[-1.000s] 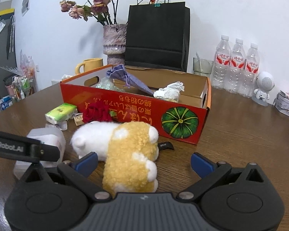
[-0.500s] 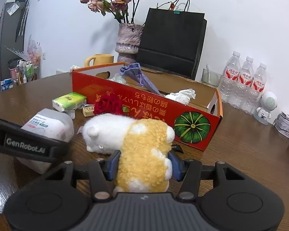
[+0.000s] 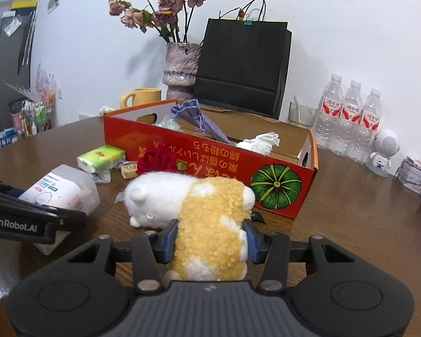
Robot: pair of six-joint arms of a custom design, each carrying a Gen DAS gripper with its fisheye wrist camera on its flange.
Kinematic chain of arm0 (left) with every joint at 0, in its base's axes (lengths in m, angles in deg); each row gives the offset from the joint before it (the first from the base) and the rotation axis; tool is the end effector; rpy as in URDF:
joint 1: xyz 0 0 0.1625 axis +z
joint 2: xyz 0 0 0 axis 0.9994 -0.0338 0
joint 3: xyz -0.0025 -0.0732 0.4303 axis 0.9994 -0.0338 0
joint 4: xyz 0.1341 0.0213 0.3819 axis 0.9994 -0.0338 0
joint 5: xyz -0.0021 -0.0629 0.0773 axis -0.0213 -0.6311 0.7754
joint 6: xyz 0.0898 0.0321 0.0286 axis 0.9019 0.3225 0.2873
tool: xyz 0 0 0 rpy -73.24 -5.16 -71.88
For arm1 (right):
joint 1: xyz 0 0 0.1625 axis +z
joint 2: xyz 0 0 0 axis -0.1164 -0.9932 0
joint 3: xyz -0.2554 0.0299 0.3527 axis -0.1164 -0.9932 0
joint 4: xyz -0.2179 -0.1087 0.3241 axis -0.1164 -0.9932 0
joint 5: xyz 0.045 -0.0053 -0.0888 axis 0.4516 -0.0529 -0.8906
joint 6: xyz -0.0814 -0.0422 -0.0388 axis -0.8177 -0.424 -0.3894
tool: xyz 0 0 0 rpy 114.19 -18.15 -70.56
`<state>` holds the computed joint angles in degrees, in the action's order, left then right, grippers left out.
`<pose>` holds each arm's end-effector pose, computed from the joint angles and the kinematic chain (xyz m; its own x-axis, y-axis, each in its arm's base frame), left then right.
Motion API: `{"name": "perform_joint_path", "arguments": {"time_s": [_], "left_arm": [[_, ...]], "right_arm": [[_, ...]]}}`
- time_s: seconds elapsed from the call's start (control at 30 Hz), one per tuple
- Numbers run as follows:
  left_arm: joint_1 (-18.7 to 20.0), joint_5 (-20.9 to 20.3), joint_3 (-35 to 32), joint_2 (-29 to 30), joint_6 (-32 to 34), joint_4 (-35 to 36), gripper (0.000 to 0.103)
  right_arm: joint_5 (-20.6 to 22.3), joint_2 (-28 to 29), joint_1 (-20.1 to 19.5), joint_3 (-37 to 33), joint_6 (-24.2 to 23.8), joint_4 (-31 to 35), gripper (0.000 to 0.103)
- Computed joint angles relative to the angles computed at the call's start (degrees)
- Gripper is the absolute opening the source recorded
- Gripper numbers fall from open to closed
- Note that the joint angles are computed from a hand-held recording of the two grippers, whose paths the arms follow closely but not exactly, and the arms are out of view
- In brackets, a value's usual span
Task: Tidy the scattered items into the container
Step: 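Carry tub and plush dog into the box and open both tools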
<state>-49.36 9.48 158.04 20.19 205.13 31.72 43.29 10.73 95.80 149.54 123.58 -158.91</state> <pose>-0.0093 -0.2808 0.0692 -0.7757 0.1112 -0.6212 0.5337 0.6407 -0.5519 0.1081 -0.2758 -0.0467 -0.6134 -0.2465 0.7503 -0.7571 0.4538 -0.4699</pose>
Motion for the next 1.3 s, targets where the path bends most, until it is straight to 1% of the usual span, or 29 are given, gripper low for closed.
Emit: {"name": "perform_joint_path", "arguments": {"time_s": [0.1,0.23,0.33,0.4,0.47,0.53,0.6,0.67,0.73,0.83,0.97,1.13,1.2,1.3], "left_arm": [[-0.4,0.6,0.8,-2.3,2.0,-0.6,0.066],[-0.7,1.4,1.5,-5.7,5.3,-0.8,0.066],[0.3,3.6,1.2,-9.3,8.2,0.3,0.066],[1.1,4.8,0.6,-12.2,11.3,0.8,0.066],[2.5,6.3,-0.7,-14.9,15.6,0.9,0.066],[4.2,7.9,-2.8,-17.1,20.1,1.1,0.066],[6.7,10.5,-5.8,-18.3,24.0,1.7,0.066],[9.7,13.5,-9.8,-18.2,27.5,2.6,0.066],[11.4,14.6,-13.7,-16.6,30.6,2.7,0.066],[14.0,15.6,-21.0,-12.1,33.7,4.4,0.066],[18.0,17.0,-33.3,-3.6,33.6,11.2,0.066],[21.2,16.5,-46.9,7.1,34.2,21.1,0.066],[22.3,15.9,-50.8,10.5,34.1,24.3,0.066],[23.9,15.4,-54.6,13.9,32.9,26.9,0.066]], "right_arm": [[-1.0,-0.3,-0.2,1.3,1.1,-2.5,0.046],[-2.9,-2.4,-0.9,2.5,3.7,-2.1,0.046],[-4.1,-4.9,-0.7,3.3,5.7,-1.4,0.046],[-4.5,-7.0,0.0,3.5,6.9,-0.3,0.046],[-4.2,-9.5,1.2,2.8,8.0,2.0,0.046],[-2.7,-11.7,2.9,1.4,8.4,4.1,0.046],[-0.8,-13.2,4.7,-0.7,8.5,5.8,0.046],[1.1,-14.2,6.2,-3.9,9.2,9.0,0.046],[3.1,-14.3,7.6,-7.9,9.3,12.6,0.046],[7.0,-12.8,9.2,-15.5,9.0,19.1,0.046],[12.6,-8.8,10.0,-26.3,9.4,28.4,0.046],[17.9,-2.6,9.4,-38.4,11.5,39.6,0.046],[19.6,-0.3,9.1,-41.8,12.4,42.4,0.046],[21.8,2.5,8.7,-45.5,13.0,45.0,0.046]]}}
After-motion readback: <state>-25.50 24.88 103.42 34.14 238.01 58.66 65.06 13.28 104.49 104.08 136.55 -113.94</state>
